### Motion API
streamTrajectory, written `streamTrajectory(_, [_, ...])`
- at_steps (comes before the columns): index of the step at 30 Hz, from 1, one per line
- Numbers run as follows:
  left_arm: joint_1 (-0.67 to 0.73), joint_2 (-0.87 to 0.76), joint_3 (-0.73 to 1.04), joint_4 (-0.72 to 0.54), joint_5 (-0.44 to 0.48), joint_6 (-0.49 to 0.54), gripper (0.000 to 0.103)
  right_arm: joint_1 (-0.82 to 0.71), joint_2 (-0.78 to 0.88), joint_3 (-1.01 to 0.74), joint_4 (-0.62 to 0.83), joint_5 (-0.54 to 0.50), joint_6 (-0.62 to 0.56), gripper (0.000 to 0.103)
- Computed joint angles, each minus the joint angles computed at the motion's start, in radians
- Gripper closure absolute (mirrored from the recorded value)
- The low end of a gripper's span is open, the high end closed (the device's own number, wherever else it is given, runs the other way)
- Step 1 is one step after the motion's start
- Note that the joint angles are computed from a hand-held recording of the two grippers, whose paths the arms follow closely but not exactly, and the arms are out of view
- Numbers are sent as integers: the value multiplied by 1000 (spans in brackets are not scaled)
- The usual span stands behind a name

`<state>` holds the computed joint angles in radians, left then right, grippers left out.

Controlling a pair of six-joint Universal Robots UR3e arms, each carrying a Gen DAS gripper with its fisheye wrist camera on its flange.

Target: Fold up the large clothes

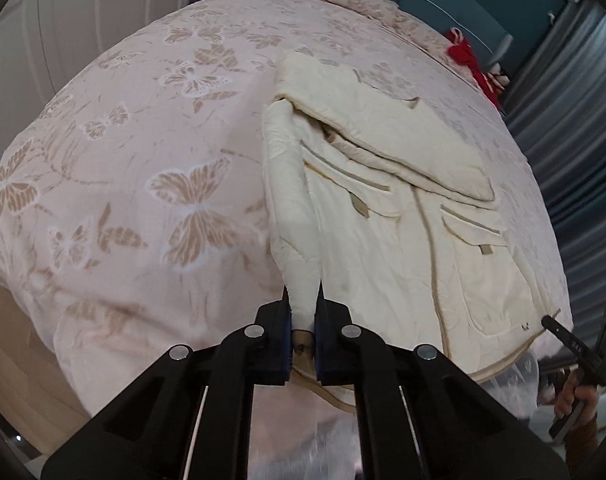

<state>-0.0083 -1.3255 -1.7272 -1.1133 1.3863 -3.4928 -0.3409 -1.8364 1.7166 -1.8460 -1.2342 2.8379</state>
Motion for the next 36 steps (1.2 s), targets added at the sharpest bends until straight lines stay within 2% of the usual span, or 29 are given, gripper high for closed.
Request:
streamTrajectory(2, [9,108,-1,-135,-32,36,97,-31,-69,-58,191,-21,-122,100])
streamTrajectory(3, [16,175,12,-244,-47,63,97,-52,-106,-83,286,-32,-181,100])
streamTrajectory(5, [41,286,39,-416,-72,90,97,-135,-187,-167,538,-38,-322,100])
streamTrajectory(7, [119,401,119,-629,-128,124,97,-289,-277,-279,828,-14,-486,100])
streamTrajectory(9, [206,471,206,-768,-184,154,97,-435,-306,-401,1015,40,-608,100])
streamTrajectory(10, [249,488,261,-805,-210,165,97,-527,-314,-469,1111,89,-685,100])
streamTrajectory(11, [258,484,287,-794,-220,158,97,-578,-295,-553,1163,147,-709,100])
streamTrajectory(12, [230,453,303,-719,-208,122,97,-586,-275,-595,1152,197,-693,100])
streamTrajectory(13, [177,410,305,-635,-172,81,97,-553,-246,-604,1066,253,-630,100])
streamTrajectory(15, [51,276,309,-414,-34,14,97,-414,-185,-534,786,266,-437,100])
streamTrajectory(16, [34,224,311,-345,-1,6,97,-328,-133,-480,589,255,-305,100])
streamTrajectory(18, [48,117,307,-218,9,-4,97,-212,-35,-420,324,221,-125,100])
streamTrajectory(20, [27,-9,334,-118,61,-18,97,-135,62,-381,123,200,16,100])
streamTrajectory(23, [-45,-207,414,-20,202,-27,97,-26,232,-350,-155,140,193,100])
streamTrajectory(27, [-74,-424,483,58,300,-42,97,87,401,-395,-337,34,319,100])
streamTrajectory(30, [-63,-521,510,74,312,-50,97,136,516,-441,-411,-13,392,100])
streamTrajectory(36, [-62,-677,579,83,320,-63,95,171,676,-501,-474,-45,465,98])
